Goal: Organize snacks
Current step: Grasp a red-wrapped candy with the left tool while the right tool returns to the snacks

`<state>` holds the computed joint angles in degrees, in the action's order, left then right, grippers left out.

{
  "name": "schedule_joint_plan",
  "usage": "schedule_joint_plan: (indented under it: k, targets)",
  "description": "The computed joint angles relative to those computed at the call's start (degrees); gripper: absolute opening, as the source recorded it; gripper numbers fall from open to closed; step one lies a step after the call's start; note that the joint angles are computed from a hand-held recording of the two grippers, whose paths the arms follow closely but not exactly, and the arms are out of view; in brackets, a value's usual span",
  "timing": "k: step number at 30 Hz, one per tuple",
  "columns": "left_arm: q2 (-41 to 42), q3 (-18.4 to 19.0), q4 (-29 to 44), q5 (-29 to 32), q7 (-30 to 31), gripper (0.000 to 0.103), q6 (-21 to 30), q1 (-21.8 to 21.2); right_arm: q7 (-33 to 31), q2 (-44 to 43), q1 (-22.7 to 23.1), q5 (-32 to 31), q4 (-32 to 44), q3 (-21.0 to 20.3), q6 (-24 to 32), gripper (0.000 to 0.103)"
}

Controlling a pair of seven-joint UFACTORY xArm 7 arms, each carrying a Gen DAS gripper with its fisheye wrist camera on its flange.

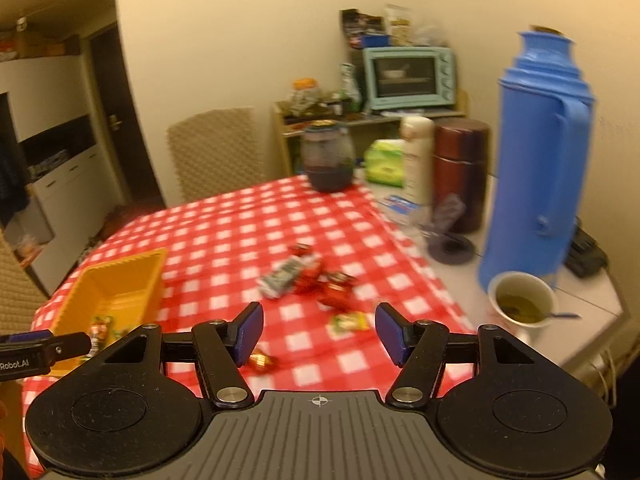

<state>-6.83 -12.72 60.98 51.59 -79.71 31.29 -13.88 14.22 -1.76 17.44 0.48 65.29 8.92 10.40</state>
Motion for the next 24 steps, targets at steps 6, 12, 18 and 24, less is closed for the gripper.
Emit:
schedule_joint_plan:
  k: [6, 12, 18, 24]
  targets:
    - [4.41, 0.55, 3.14, -1.76, 1.71, 0.075, -0.99, -1.94, -0.75, -1.58, -1.11, 1.37, -3.00, -1.04, -0.51, 0.063]
    - [8.47, 2.55, 5.49, -3.66, 3.66, 0.075, -1.82, -4.27, -1.65, -0.34, -1.76, 2.13, -3.61, -1.31, -1.25, 0.063]
    - [13.41, 4.93, 8.63, -6.82, 7.65, 0.070, -3.82, -6.18, -2.96, 2.38, -2.25, 3.40, -2.95, -1.49, -1.36, 0.063]
    - [20.12, 8.04, 13.39, -10.53, 11.57, 0.058, -7.74, -7.85, -3.01, 7.06, -2.64, 2.41, -0.08, -1.85, -1.05, 0.063]
